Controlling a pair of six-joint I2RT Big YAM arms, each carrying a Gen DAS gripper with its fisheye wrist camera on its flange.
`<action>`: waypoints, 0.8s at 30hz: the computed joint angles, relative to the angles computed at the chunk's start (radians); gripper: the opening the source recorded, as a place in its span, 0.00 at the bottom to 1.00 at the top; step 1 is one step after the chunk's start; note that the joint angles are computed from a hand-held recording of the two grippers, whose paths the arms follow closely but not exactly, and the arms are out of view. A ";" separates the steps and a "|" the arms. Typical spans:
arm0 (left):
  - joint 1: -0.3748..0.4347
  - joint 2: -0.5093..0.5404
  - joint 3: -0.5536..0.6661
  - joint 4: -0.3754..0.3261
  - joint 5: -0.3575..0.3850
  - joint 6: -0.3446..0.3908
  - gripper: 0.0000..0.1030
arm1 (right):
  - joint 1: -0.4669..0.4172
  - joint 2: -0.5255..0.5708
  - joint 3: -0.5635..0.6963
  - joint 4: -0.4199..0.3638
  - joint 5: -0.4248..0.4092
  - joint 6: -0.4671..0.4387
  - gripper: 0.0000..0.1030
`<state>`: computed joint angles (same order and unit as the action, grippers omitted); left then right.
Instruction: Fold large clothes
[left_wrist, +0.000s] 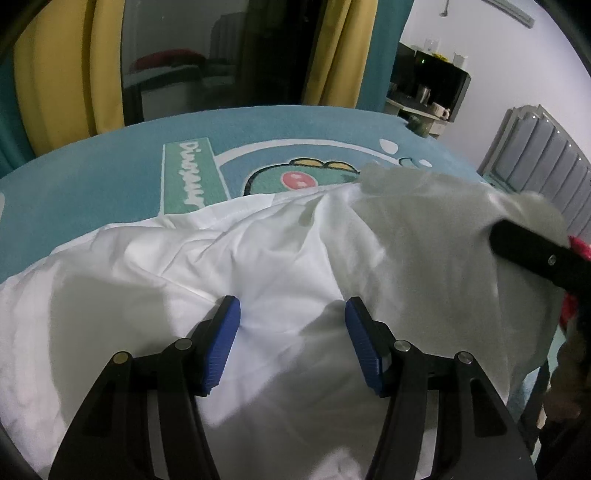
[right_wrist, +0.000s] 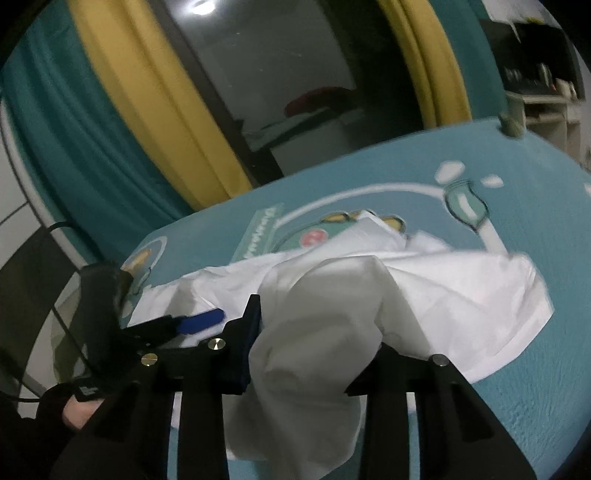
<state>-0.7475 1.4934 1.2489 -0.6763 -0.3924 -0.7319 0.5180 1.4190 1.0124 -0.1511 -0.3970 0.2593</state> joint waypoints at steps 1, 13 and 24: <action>0.002 -0.005 -0.006 0.008 0.006 0.001 0.60 | 0.011 -0.003 0.005 -0.003 0.008 -0.012 0.33; 0.010 -0.215 -0.187 0.111 0.031 -0.043 0.60 | 0.161 0.024 0.117 -0.087 0.154 -0.133 0.32; 0.008 -0.448 -0.363 0.053 -0.109 -0.164 0.60 | 0.308 0.089 0.222 -0.167 0.245 -0.278 0.28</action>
